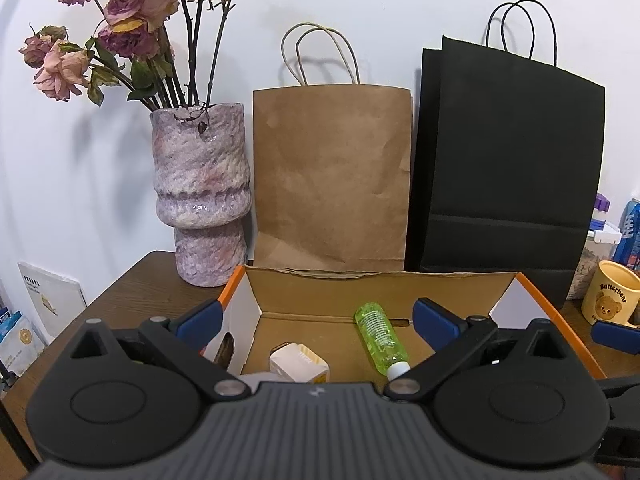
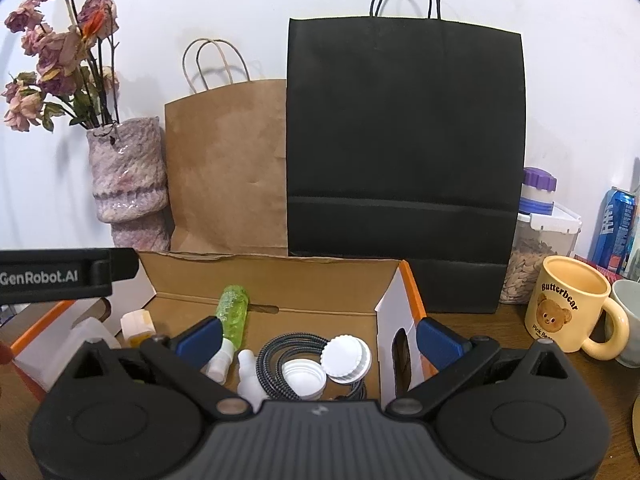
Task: Organize rigid objects
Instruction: 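Open both grippers to drop the green bottle and white cap into the box, then move both grippers back toward the remaining items on the table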
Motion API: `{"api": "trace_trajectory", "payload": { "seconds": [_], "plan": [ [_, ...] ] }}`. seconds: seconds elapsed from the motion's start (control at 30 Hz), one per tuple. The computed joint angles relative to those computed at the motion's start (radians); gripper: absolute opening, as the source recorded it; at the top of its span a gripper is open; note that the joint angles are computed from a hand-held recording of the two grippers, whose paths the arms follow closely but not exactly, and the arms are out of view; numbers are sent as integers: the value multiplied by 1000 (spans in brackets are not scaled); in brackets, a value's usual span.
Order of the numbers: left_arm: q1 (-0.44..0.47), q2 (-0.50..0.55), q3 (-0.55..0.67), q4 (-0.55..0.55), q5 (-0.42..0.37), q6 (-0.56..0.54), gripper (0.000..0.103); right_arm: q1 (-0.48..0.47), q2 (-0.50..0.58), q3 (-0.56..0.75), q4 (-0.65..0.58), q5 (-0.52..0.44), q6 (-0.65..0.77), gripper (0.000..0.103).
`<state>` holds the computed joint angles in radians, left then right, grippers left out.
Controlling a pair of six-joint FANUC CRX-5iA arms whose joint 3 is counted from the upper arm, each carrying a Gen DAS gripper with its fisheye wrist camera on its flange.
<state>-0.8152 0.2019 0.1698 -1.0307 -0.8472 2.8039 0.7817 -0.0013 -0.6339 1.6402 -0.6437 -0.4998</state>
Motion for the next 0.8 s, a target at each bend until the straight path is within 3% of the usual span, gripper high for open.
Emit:
{"api": "trace_trajectory", "payload": {
  "seconds": [0.53,0.8],
  "plan": [
    [-24,-75,-82,-19,1,32,103,82,-68,-52,-48,-60,40,103],
    [-56,-134,-152,-46,-46,99,103,157,-131,-117,-82,-132,44,103]
  ]
}}
